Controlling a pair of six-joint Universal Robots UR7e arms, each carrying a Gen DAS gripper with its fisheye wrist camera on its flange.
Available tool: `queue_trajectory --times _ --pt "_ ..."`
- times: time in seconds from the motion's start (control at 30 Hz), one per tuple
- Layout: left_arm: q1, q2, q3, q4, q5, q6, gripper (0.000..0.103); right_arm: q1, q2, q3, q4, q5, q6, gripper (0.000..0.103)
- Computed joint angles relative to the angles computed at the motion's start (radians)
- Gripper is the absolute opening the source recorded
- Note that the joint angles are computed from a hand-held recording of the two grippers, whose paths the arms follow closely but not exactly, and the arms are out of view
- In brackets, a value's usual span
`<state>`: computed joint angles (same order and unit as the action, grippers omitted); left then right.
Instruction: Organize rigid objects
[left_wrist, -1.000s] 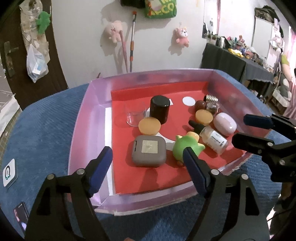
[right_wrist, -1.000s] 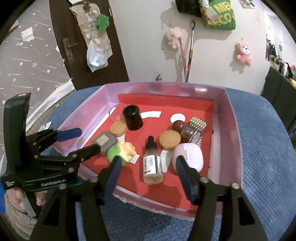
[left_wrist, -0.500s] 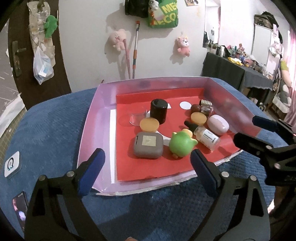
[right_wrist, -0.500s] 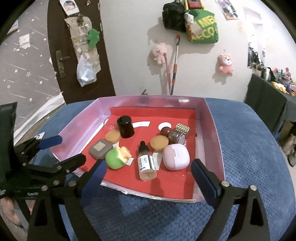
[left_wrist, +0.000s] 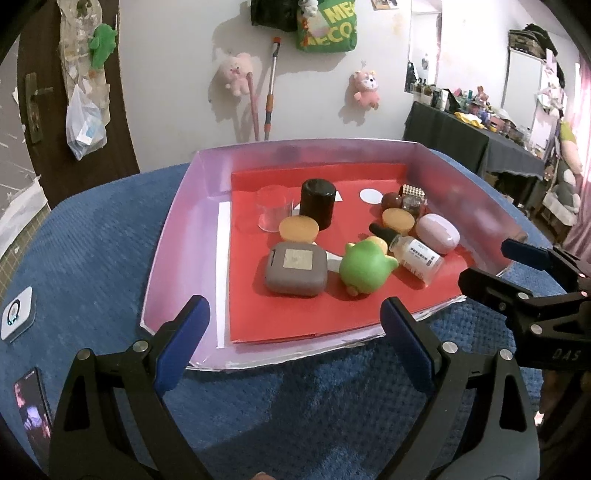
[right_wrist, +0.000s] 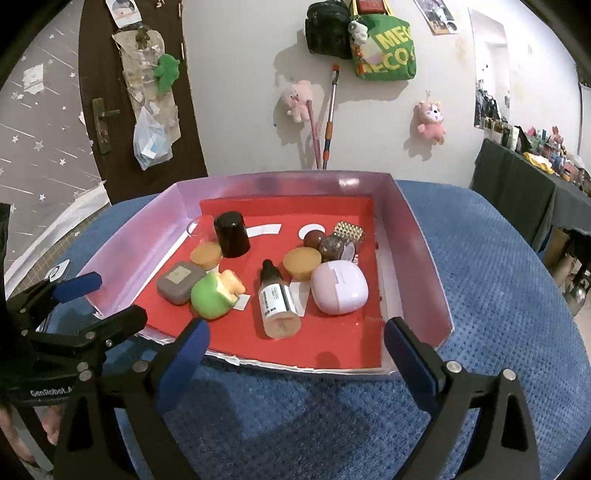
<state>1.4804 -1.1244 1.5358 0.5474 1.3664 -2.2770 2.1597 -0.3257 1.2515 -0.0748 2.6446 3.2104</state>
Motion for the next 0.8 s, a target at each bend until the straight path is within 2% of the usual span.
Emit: queue_trajectory --times 0.27,0.8 --pt "0.011 0.024 -0.022 0.018 -0.005 -0.017 0.095 -0.008 0.007 -0.004 0.028 -0.009 0.031 0.098" --pt "0.014 0.027 -0.035 0.039 0.013 -0.039 0.095 -0.005 0.004 0.001 0.017 -0.021 0.027 0.100"
